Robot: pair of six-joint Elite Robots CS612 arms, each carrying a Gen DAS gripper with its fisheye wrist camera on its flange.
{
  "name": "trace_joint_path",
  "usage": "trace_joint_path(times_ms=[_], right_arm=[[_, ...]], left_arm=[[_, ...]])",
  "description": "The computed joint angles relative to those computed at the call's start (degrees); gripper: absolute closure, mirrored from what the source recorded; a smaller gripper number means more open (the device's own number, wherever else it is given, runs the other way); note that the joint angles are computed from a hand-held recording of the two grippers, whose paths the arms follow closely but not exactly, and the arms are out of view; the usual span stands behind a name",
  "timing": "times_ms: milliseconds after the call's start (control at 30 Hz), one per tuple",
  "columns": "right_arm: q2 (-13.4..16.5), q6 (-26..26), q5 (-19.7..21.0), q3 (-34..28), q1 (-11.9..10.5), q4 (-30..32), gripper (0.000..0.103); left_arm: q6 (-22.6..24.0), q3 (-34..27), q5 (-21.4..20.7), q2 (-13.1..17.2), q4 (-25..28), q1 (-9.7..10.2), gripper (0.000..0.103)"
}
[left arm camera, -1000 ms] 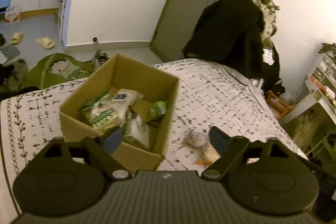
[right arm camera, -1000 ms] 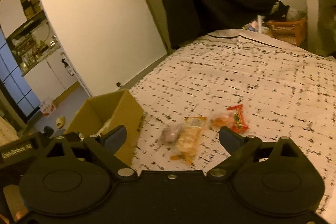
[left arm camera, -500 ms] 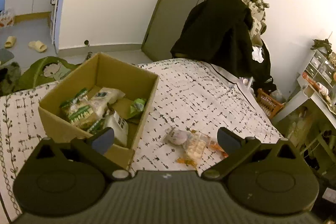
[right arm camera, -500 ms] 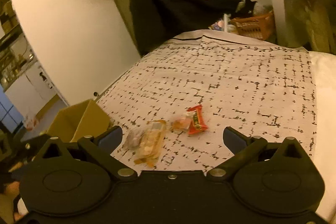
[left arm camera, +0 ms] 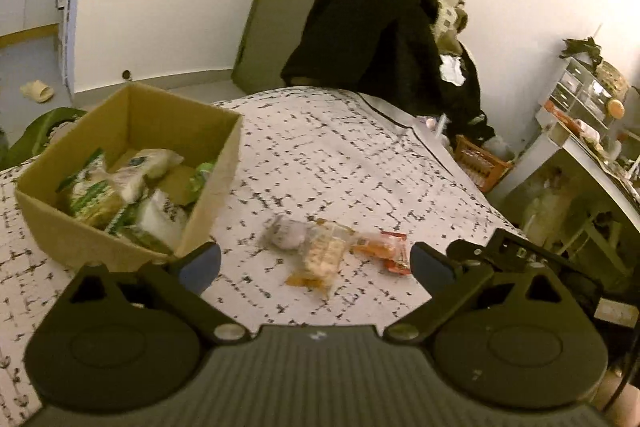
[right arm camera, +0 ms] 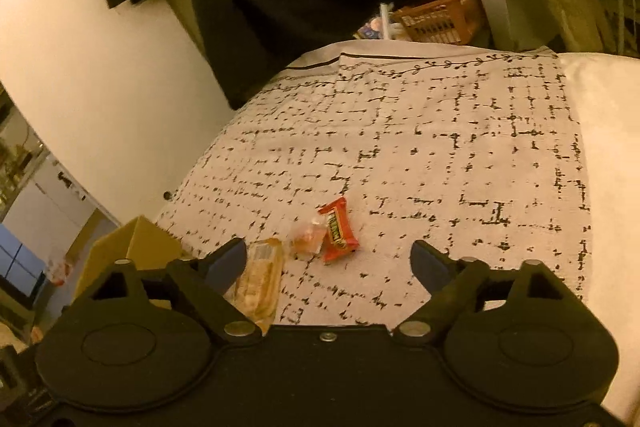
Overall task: Organize snacks
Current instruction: 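Move both grippers back from the box toward the remaining snacks on the bed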
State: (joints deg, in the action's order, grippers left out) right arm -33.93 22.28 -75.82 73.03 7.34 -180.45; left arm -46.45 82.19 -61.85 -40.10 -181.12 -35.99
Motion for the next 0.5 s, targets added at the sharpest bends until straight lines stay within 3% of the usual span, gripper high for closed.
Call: trace_joint_path(times_ms=[200, 367, 500], right_arm=[[0.85, 0.40, 0.89, -1.42, -0.10, 1.04, 0.029], [2.14, -1.21, 1.11, -3.70, -0.20, 3.75, 0.052], [3.27, -3.66, -0.33, -5.52, -0.28, 5.64, 0.056]], left_arm=[[-1.55, -2.27, -2.46, 1.83, 0.86, 0.61, 0.011], [-1.94, -4.54, -3.69, 3.65, 2.38, 1.14, 0.019], [-1.85, -6.20, -4.79, 5.26, 2.26, 1.66, 0.026]])
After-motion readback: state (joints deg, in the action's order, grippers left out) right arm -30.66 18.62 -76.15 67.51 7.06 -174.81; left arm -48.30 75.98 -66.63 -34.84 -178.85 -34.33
